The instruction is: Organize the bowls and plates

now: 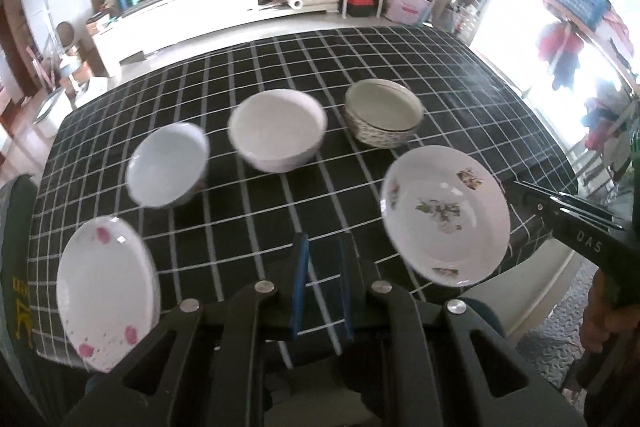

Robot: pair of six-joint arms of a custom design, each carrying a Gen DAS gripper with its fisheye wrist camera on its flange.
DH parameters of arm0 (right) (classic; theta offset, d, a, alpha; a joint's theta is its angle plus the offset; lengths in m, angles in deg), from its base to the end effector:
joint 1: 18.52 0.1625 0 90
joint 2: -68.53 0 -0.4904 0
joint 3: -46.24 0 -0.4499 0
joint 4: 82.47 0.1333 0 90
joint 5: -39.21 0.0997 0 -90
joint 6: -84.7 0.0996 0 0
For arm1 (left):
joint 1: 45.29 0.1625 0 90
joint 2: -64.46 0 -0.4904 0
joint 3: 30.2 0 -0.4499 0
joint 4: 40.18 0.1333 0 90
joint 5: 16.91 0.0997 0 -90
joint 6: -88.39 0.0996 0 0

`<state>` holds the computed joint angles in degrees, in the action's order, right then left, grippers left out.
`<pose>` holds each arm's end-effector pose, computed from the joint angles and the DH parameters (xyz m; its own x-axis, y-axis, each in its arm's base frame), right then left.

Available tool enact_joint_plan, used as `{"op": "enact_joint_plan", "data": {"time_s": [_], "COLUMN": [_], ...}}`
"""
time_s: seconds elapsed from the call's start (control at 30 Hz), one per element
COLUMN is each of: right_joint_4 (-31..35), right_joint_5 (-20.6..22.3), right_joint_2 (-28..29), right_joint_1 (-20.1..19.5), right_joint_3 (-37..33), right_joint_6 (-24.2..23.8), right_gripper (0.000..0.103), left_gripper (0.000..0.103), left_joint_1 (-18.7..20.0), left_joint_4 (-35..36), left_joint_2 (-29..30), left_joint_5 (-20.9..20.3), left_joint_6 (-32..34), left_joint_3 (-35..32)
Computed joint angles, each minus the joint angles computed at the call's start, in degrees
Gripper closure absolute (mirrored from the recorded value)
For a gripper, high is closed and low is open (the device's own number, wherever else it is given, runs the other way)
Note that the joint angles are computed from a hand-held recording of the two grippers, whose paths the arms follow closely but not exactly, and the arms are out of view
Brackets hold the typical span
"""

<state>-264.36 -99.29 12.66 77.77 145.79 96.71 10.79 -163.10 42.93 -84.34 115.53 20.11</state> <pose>0.1368 -0.7054 0.2881 -0.7192 0.6097 0.3330 0.0784 0.5475 -0.8331 -0.3915 -0.8895 0.0413 -0.4418 0.8156 -0.3736 0.8519 0.5120 0.1104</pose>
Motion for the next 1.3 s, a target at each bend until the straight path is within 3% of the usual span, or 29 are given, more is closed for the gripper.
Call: {"op": "enact_joint_plan", "data": {"time_s": [0.27, 0.57, 0.67, 0.9, 1.13, 1.3], "right_joint_4": [3.2, 5.9, 3.9, 1.1, 3.7, 2.6], "right_joint_5": [-1.1, 2.5, 4.4, 0.1, 3.6, 4.0], "right_joint_2": [-2.9, -4.2, -4.1, -3.6, -4.7, -4.4], "right_joint_1": [-3.2, -7.3, -7.9, -7.3, -9.3, -9.4], "right_joint_3": [2.5, 3.8, 3.9, 3.5, 4.8, 4.9], "right_joint_6": [1.9, 3.7, 1.4, -3.7, -1.5, -1.6], "right_gripper": [0.084, 0.084, 0.084, 0.082, 0.079, 0.079], "left_gripper": [0.088, 0.084, 0.084, 0.084, 0.083, 0.091], "left_joint_1": [-0.7, 0.1, 0.2, 0.4, 0.5, 0.5], "left_joint_4": [4.9, 11.9, 12.8, 13.9, 13.9, 12.3], "left_joint_2": [4.7, 10.7, 12.0, 14.6, 16.0, 15.5], "left_joint_5": [-1.0, -1.0, -0.4, 0.0, -0.3, -0.7], "left_joint_6": [-1.5, -4.0, -3.8, -3.2, -2.8, -1.4], "left_joint_3": [-5.0, -12.3, -13.3, -16.1, -17.4, -15.9]}}
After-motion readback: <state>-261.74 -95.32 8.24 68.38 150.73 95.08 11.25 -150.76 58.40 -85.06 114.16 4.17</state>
